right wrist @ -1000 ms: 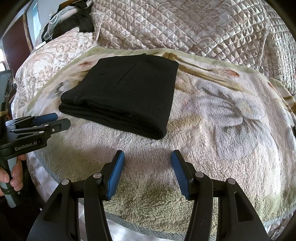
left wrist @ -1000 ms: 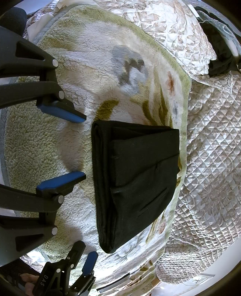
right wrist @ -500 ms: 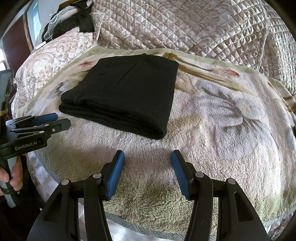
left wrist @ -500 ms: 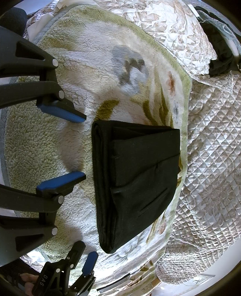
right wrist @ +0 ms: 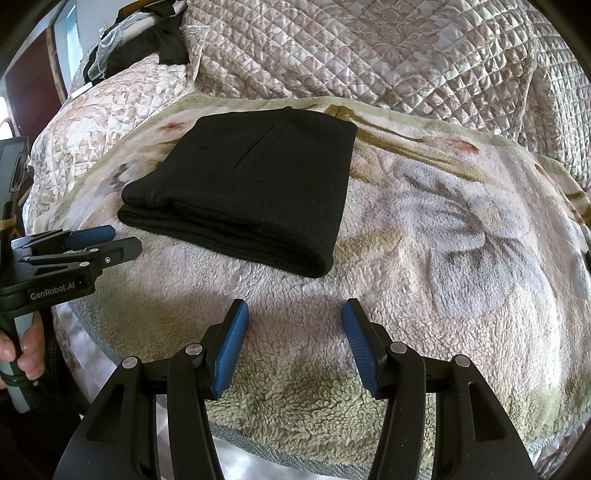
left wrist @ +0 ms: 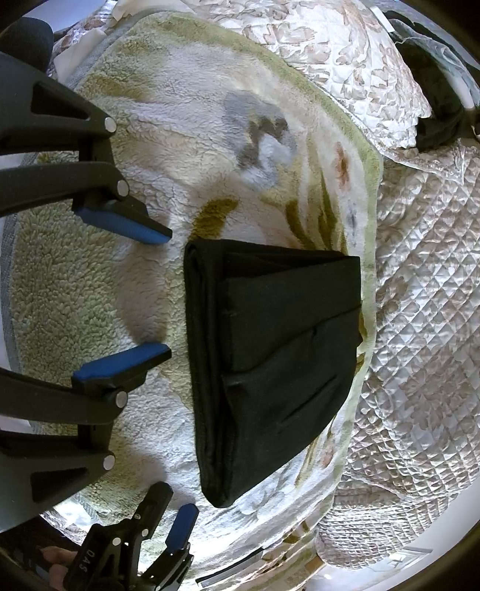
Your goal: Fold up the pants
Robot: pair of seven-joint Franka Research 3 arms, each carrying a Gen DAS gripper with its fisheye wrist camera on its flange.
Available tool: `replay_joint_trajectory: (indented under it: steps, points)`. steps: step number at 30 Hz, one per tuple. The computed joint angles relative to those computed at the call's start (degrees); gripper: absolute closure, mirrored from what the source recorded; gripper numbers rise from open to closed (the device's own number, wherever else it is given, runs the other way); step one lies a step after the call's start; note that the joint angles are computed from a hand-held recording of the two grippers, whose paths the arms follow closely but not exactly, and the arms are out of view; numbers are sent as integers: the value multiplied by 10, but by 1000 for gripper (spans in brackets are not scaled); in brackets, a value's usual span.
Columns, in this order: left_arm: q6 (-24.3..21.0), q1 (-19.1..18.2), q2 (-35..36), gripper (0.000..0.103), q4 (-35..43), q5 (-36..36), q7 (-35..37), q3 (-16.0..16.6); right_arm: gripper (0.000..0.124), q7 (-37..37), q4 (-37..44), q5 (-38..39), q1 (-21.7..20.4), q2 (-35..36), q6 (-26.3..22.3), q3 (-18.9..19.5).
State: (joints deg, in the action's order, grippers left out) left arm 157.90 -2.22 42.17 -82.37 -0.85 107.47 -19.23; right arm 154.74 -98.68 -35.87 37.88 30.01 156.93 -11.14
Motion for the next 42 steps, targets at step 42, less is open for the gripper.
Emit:
replay_joint_trajectory:
  steps: [42]
  points:
    - [-13,-8,-2,40,6,12,-7,11,70,2,0,-1,1,0,0,-1]
